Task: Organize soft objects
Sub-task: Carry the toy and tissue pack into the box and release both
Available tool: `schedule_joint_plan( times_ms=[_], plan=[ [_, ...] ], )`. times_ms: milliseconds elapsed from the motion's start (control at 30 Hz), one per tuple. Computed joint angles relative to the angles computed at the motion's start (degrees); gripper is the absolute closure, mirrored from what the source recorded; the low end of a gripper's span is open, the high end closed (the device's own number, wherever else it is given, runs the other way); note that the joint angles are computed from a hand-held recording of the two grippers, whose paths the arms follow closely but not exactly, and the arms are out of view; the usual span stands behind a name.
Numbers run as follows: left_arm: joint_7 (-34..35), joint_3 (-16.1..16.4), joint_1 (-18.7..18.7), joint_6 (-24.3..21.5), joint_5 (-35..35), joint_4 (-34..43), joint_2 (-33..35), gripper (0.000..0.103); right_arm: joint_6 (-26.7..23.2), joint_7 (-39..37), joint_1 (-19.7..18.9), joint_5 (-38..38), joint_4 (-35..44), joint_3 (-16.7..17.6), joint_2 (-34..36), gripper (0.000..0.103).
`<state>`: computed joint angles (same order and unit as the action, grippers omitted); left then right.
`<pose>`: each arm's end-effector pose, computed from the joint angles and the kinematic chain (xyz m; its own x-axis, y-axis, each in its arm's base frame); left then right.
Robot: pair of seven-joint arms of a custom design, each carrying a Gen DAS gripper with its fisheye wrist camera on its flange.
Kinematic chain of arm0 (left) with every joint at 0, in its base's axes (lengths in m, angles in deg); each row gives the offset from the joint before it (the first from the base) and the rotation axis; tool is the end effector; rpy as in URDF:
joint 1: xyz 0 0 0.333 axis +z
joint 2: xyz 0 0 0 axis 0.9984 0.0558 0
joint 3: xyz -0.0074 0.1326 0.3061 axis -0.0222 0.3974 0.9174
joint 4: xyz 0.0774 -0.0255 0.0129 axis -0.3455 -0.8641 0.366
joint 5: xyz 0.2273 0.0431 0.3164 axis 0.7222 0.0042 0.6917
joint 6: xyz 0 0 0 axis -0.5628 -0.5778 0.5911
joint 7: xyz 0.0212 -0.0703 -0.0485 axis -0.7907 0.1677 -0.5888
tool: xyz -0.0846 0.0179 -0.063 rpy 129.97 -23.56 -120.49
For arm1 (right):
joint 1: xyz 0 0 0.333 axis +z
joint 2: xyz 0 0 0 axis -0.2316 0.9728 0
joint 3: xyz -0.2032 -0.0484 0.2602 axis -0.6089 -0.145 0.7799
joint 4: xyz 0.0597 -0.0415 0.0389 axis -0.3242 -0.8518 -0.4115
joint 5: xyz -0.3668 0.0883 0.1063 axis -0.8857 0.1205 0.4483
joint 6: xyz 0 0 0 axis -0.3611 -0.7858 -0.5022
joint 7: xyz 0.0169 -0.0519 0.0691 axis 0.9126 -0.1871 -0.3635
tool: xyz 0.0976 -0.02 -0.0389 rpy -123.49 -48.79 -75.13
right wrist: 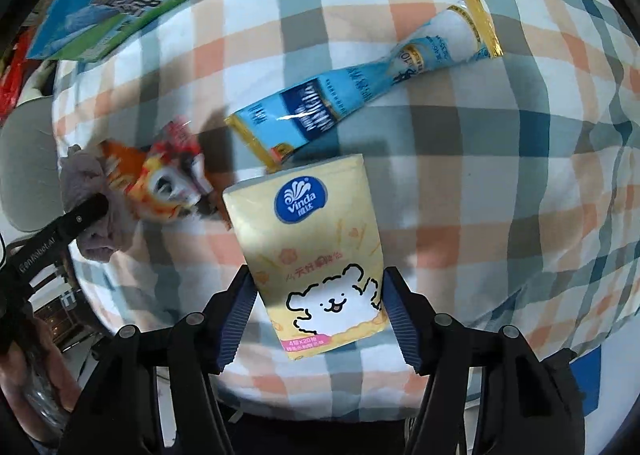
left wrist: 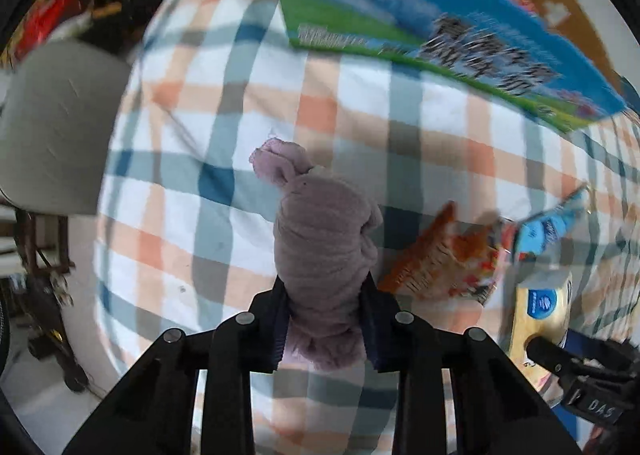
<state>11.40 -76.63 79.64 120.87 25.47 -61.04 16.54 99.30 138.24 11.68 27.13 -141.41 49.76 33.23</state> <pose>0.5030 -0.1559 0.5459 -0.1939 -0.9805 -0.0315 -0.9793 0.1953 -0.0527 0.4231 0.3189 0.5387 -0.4191 -0.8911 -0.1738 -0.8904 0.3661 0.2703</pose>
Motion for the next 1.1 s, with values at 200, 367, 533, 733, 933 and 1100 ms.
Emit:
schedule_joint_plan(
  times_ms=[200,367,533,733,933,1100],
  plan=[
    [1.7,-0.8,-1.4,1.8,-0.4,2.1,-3.8,0.075,-0.3,0.2,0.0,-1.6,4.6,0.1,-1.2,0.039],
    [3.4,-0.6,-1.5,3.7,-0.5,8.7,-1.2,0.075,-3.7,1.2,-0.4,-7.6,14.1,0.4,0.5,0.040],
    [3.4,-0.7,-1.5,4.0,-1.2,15.1,1.7,0.075,-8.4,3.8,0.5,-15.8,27.0,1.2,7.2,0.042],
    [3.0,-0.7,-1.5,3.8,-2.0,20.4,5.0,0.075,-9.1,3.7,1.3,-18.6,34.6,-0.3,12.0,0.044],
    [2.8,-0.8,-1.6,1.0,-3.1,27.9,10.7,0.075,-3.7,3.8,0.4,-17.8,31.2,-1.4,11.4,0.045],
    [2.1,-1.1,-2.7,-3.2,-2.0,40.3,19.9,0.075,-0.9,4.6,-0.9,-18.2,32.3,-2.3,12.7,0.046]
  ],
)
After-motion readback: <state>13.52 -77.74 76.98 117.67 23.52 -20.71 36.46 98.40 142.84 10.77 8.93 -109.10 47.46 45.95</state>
